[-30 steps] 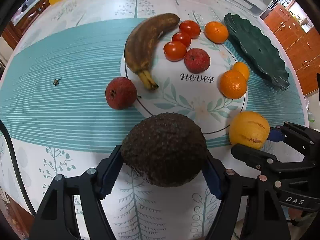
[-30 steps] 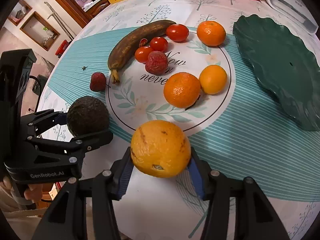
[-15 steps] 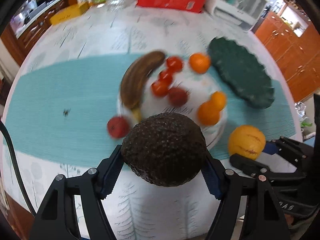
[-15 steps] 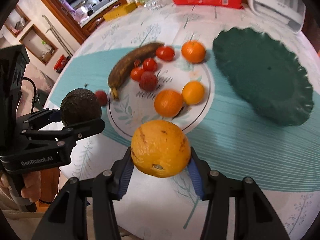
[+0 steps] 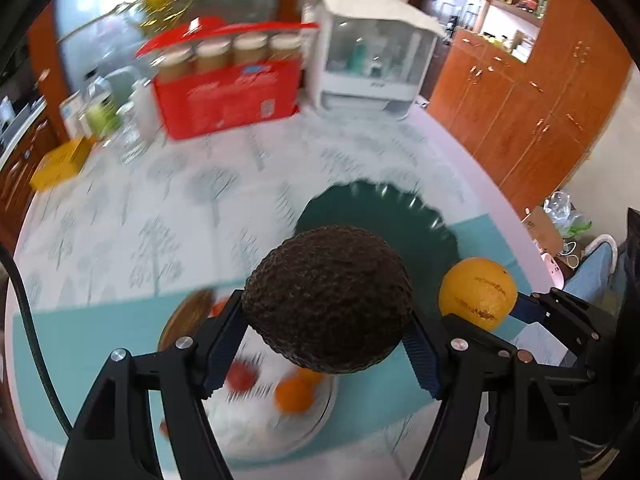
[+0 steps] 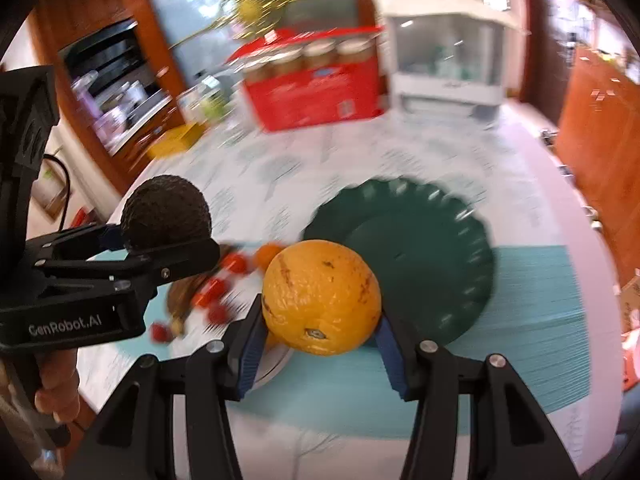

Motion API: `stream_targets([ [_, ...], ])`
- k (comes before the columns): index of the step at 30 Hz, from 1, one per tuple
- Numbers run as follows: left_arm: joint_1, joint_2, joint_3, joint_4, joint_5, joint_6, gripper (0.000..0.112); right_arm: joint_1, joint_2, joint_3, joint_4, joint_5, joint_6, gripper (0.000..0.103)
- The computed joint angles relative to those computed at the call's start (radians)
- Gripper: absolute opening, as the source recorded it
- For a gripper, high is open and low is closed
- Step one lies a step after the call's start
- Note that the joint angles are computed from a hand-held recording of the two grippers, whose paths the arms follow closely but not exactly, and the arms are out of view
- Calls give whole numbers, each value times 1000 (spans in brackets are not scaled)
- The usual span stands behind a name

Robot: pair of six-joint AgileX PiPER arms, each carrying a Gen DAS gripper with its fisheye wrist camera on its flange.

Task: Organize fruits
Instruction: 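Carry the avocado in left gripper while right gripper carries the orange to the green plate, then open left gripper releasing the avocado while right gripper releases the orange onto the plate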

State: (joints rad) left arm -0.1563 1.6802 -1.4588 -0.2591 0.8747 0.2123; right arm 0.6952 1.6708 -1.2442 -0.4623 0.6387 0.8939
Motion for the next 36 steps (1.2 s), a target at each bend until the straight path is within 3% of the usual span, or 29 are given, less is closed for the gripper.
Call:
stream_targets([
  [7, -79, 219, -219, 40, 11, -74, 72, -106, 50, -12, -78, 8, 76, 52],
  [18, -122, 507, -412, 109, 49, -125, 72, -219, 239, -66, -9, -19, 38, 52],
  [31, -147, 620, -471, 151, 70, -145, 73, -255, 332, -105, 65, 3, -33, 52],
  [33, -156, 602, -442, 167, 36, -151, 74, -254, 337, -106, 65, 4, -38, 52],
  [35, -166, 584, -421, 189, 8, -155, 81, -250, 342, -109, 59, 11, -36, 53],
  [36, -171, 577, -412, 193, -1, -152, 90, -245, 344, -111, 47, 13, -27, 53],
])
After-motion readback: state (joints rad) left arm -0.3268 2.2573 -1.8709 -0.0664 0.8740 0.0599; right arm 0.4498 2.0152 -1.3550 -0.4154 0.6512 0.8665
